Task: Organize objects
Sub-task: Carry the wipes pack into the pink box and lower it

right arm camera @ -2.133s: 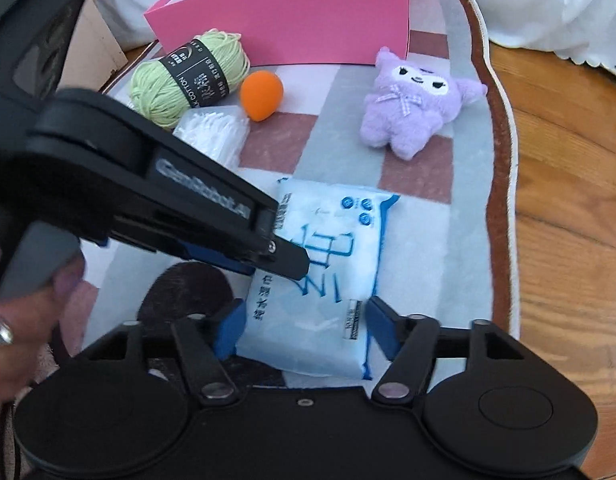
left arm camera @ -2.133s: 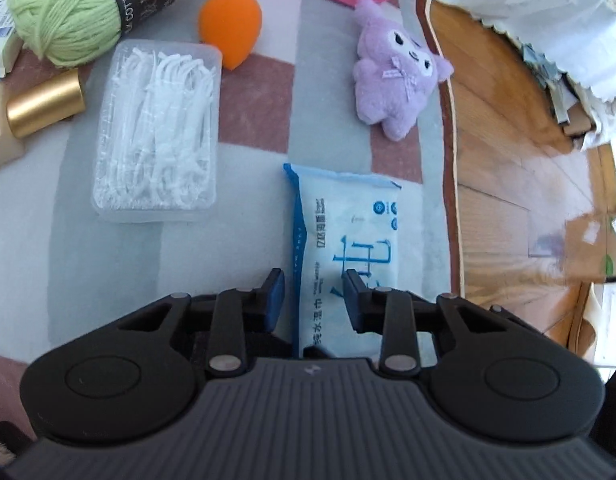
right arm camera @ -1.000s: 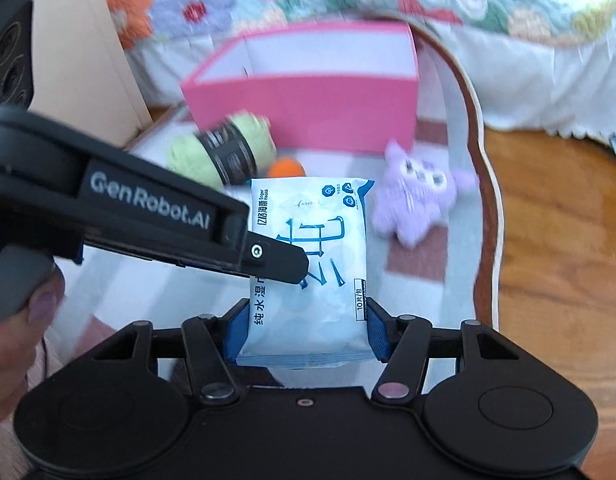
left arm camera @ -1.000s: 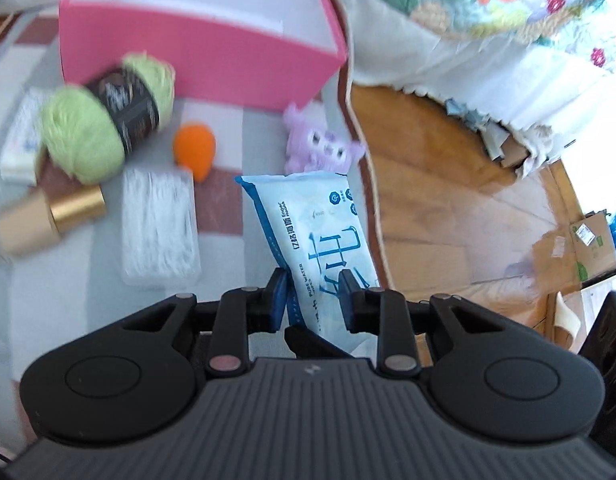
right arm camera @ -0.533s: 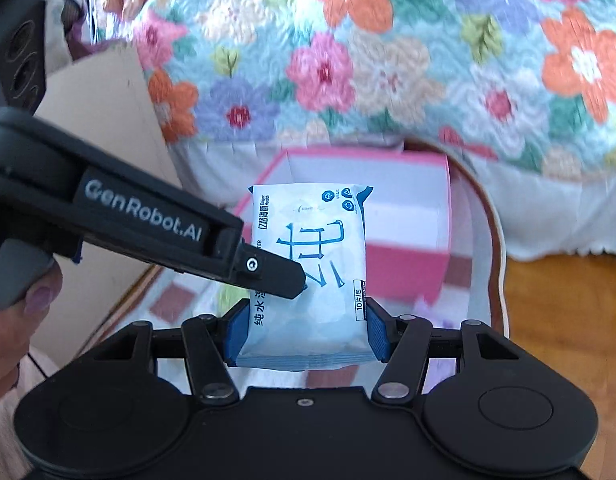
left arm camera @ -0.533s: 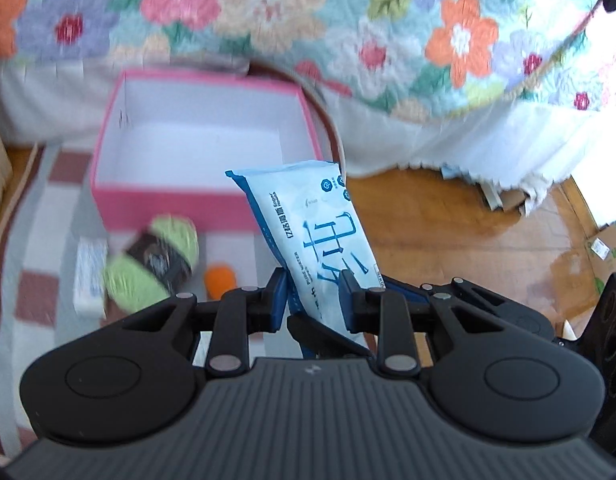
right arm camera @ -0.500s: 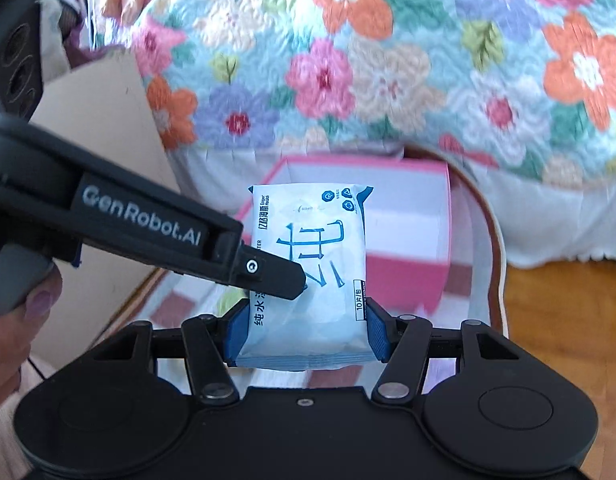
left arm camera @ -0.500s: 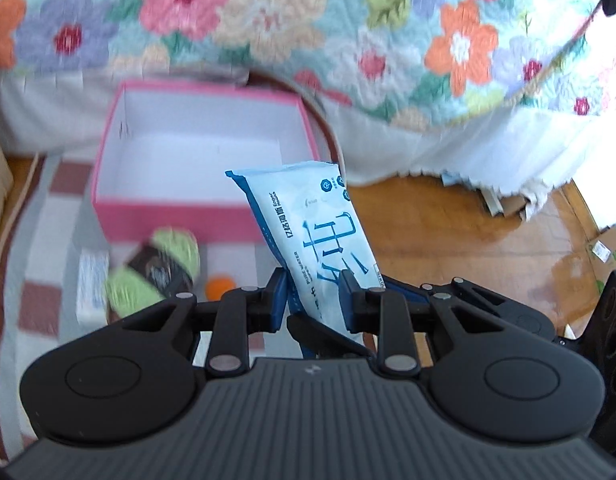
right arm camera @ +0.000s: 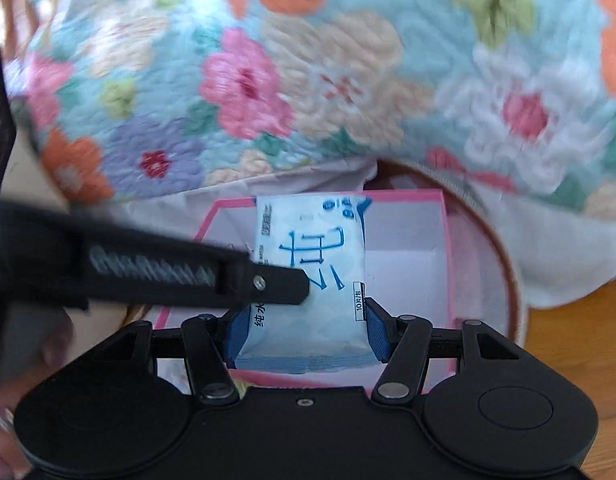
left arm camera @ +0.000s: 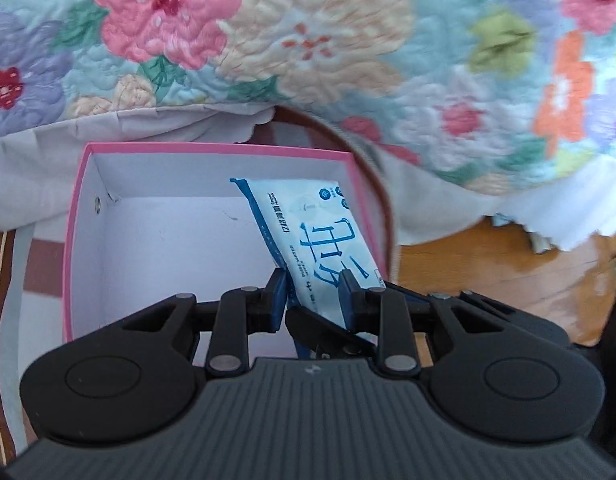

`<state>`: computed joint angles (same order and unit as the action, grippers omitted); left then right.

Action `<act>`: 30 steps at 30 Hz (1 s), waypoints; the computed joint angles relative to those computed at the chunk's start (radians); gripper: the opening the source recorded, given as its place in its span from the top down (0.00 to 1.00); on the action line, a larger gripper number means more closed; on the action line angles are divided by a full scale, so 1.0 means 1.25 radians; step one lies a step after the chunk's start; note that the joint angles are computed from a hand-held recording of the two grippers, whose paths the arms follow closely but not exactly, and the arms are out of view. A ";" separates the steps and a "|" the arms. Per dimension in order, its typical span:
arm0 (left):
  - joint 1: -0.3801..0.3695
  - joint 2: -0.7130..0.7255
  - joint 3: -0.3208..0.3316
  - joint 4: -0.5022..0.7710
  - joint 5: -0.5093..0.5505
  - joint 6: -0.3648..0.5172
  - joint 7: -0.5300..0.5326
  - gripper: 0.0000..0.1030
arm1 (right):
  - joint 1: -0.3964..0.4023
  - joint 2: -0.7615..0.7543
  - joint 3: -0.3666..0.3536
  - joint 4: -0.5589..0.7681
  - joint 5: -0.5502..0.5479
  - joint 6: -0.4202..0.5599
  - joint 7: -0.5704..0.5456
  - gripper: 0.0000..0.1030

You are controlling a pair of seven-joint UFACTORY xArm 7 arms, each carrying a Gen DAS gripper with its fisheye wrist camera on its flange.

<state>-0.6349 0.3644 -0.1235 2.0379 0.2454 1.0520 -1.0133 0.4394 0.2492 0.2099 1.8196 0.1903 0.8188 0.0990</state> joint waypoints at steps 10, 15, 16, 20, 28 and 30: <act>0.090 0.073 -0.005 -0.064 -0.132 -0.141 0.056 0.75 | 0.048 0.203 -0.036 0.192 -0.101 0.056 0.085 0.38; 0.117 0.066 -0.009 -0.153 -0.191 -0.251 0.055 0.75 | 0.078 0.266 -0.055 0.264 -0.155 0.093 0.073 0.38; 0.118 0.062 -0.008 -0.168 -0.192 -0.267 0.054 0.75 | 0.081 0.276 -0.057 0.277 -0.160 0.099 0.069 0.38; 0.126 0.063 -0.013 -0.194 -0.207 -0.298 0.063 0.75 | 0.098 0.310 -0.067 0.326 -0.184 0.134 0.051 0.39; 0.115 0.107 -0.016 -0.149 -0.220 -0.255 0.081 0.75 | 0.133 0.414 -0.088 0.502 -0.233 0.288 -0.121 0.36; 0.107 0.118 -0.012 -0.131 -0.215 -0.232 0.073 0.75 | 0.128 0.403 -0.089 0.492 -0.219 0.295 -0.136 0.35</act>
<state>-0.5015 0.5122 -0.1380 1.8744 -0.0238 0.7624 -0.9227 0.5997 0.7535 0.0983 2.4352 -0.0836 1.1878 -0.0706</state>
